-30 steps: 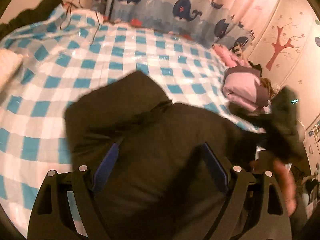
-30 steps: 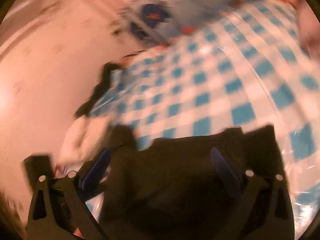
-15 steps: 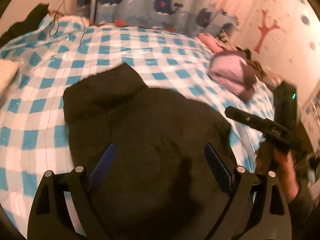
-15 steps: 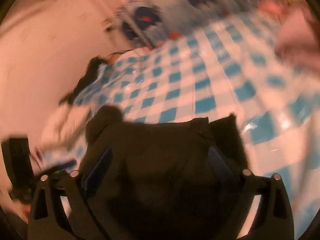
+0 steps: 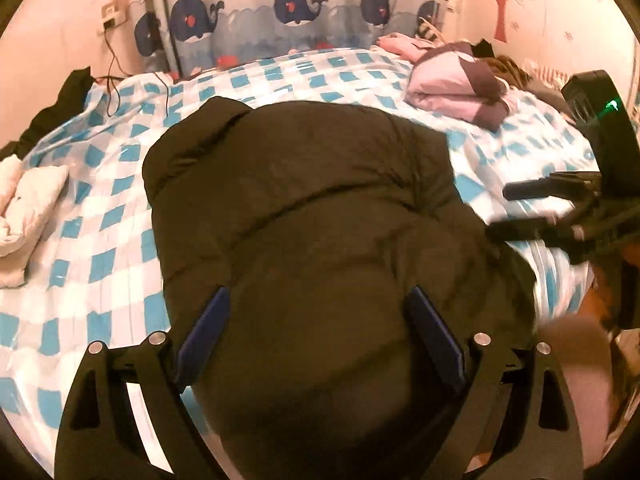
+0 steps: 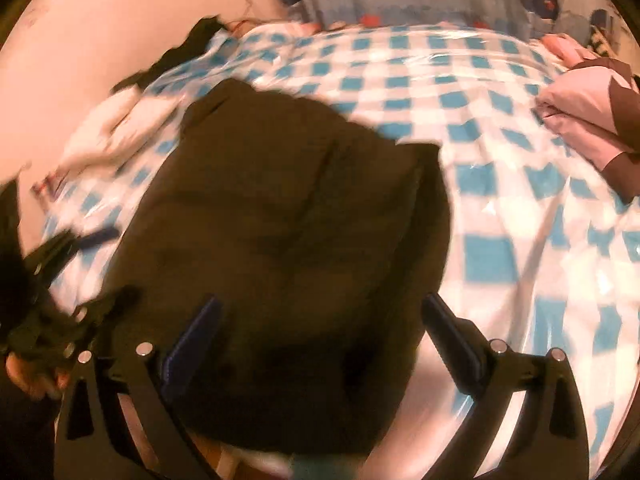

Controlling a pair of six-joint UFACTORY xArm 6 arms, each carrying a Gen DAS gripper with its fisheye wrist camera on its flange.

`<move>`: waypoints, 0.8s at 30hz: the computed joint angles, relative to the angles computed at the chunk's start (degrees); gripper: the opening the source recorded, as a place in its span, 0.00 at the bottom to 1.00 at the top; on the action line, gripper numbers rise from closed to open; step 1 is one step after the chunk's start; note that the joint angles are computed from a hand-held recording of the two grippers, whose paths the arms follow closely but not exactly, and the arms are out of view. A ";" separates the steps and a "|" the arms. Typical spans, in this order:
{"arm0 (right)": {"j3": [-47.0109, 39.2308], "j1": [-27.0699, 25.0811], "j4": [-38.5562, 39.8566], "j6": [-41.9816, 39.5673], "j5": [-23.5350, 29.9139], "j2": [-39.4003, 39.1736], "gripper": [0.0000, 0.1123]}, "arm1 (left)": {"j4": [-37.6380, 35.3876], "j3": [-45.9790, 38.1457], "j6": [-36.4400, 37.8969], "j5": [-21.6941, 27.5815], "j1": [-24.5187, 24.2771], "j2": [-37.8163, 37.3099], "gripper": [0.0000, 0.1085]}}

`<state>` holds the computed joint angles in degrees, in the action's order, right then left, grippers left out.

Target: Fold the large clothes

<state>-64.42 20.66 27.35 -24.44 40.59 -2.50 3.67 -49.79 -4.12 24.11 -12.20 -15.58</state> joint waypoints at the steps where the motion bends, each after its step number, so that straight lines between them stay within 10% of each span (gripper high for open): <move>1: 0.80 1.09 -4.92 2.26 1.38 0.72 0.85 | -0.72 0.78 0.33 0.38 -0.30 -0.58 0.80; 6: -2.20 2.34 -11.03 6.51 6.50 3.39 0.85 | 3.63 3.37 -2.60 0.14 -0.68 -0.04 0.80; 15: -9.94 0.02 1.36 2.27 2.99 0.95 0.85 | 1.25 5.05 -1.05 -0.78 -0.49 -1.46 0.80; 24: -44.32 3.07 1.23 12.18 2.51 31.40 0.85 | 2.00 5.44 -1.85 -1.48 -0.69 -1.51 0.80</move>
